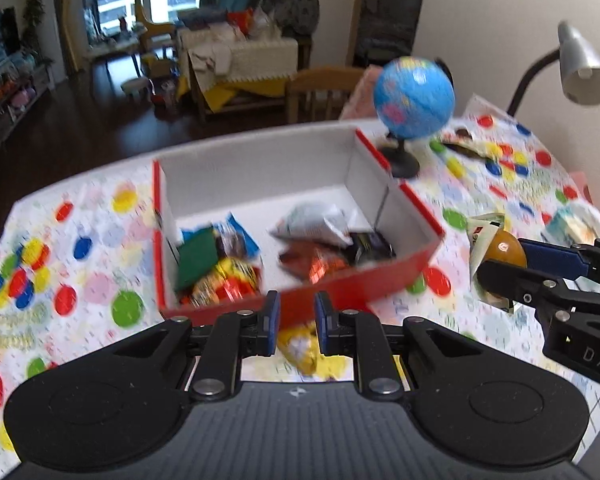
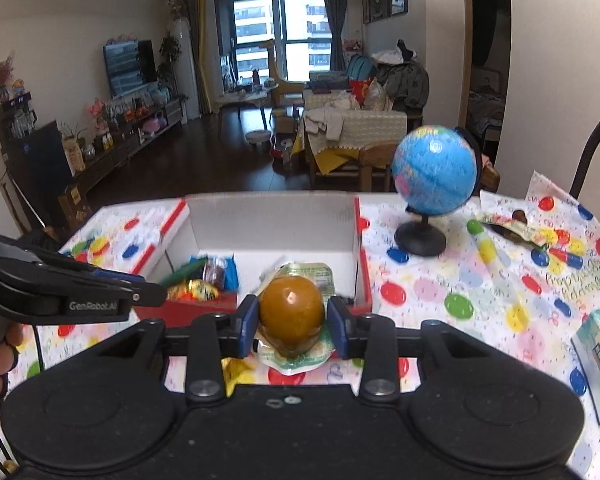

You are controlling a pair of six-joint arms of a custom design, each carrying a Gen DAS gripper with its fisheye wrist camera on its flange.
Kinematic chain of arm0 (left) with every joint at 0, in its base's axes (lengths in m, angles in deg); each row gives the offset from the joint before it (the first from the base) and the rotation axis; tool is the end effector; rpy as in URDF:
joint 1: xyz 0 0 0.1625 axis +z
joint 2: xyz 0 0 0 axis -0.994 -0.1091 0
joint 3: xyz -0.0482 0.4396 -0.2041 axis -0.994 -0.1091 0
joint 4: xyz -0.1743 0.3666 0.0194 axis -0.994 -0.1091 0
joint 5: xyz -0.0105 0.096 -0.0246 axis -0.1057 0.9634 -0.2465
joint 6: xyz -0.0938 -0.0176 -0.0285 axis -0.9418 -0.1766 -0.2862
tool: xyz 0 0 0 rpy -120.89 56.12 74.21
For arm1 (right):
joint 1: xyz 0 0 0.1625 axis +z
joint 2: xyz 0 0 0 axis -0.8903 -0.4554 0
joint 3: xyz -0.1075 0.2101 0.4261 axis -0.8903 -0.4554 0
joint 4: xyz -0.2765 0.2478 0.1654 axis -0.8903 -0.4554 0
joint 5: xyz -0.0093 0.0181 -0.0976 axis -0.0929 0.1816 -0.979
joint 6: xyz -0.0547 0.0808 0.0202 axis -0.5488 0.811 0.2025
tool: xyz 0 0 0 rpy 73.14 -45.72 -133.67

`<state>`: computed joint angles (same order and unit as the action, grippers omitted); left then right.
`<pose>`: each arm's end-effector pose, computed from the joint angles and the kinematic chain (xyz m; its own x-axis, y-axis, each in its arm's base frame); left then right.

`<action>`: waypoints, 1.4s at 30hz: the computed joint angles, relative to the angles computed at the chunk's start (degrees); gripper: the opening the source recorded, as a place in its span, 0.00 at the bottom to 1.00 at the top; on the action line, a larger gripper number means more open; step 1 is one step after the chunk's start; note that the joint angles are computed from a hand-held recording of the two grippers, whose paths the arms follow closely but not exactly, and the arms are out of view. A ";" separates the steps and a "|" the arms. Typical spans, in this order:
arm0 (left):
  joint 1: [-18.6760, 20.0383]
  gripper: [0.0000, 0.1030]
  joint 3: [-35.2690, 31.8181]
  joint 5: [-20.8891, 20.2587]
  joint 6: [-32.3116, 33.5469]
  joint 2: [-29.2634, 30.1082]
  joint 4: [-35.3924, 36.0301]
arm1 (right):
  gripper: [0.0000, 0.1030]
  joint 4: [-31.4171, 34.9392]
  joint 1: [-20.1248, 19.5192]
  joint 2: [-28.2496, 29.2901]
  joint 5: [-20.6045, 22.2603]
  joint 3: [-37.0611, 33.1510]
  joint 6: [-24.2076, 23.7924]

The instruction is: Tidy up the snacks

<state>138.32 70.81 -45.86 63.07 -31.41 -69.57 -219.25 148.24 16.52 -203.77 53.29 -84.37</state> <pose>-0.3835 -0.8471 -0.0677 -0.5842 0.6394 -0.4999 0.7789 0.6148 -0.1239 0.0225 -0.7398 0.3025 -0.6778 0.2571 0.6888 -0.4595 0.5832 -0.6698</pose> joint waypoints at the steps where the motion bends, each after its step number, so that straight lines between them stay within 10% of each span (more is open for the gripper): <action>1: 0.07 0.18 0.53 -0.07 -0.37 -0.03 0.35 | 0.35 0.21 -0.24 -0.18 0.22 0.63 0.75; 7: 1.23 0.26 -2.76 -2.00 -8.04 1.70 12.40 | 0.35 -0.96 -1.94 -1.40 0.22 5.58 5.44; 12: 2.27 0.66 -6.83 -4.47 -15.30 4.00 20.29 | 0.35 -2.54 -2.95 -2.26 -0.70 8.51 7.97; 20: 3.02 0.66 -18.42 -2.91 -27.12 10.52 30.14 | 0.35 -4.89 -3.99 -3.45 -1.38 11.88 10.61; 28: 2.10 0.64 -20.90 -0.65 -25.34 12.89 29.19 | 0.35 -6.62 -4.82 -4.25 -1.78 13.68 11.65; 42: 1.29 0.24 -20.85 4.21 -22.09 14.37 30.07 | 0.35 -7.63 -4.95 -4.06 -2.49 14.32 11.04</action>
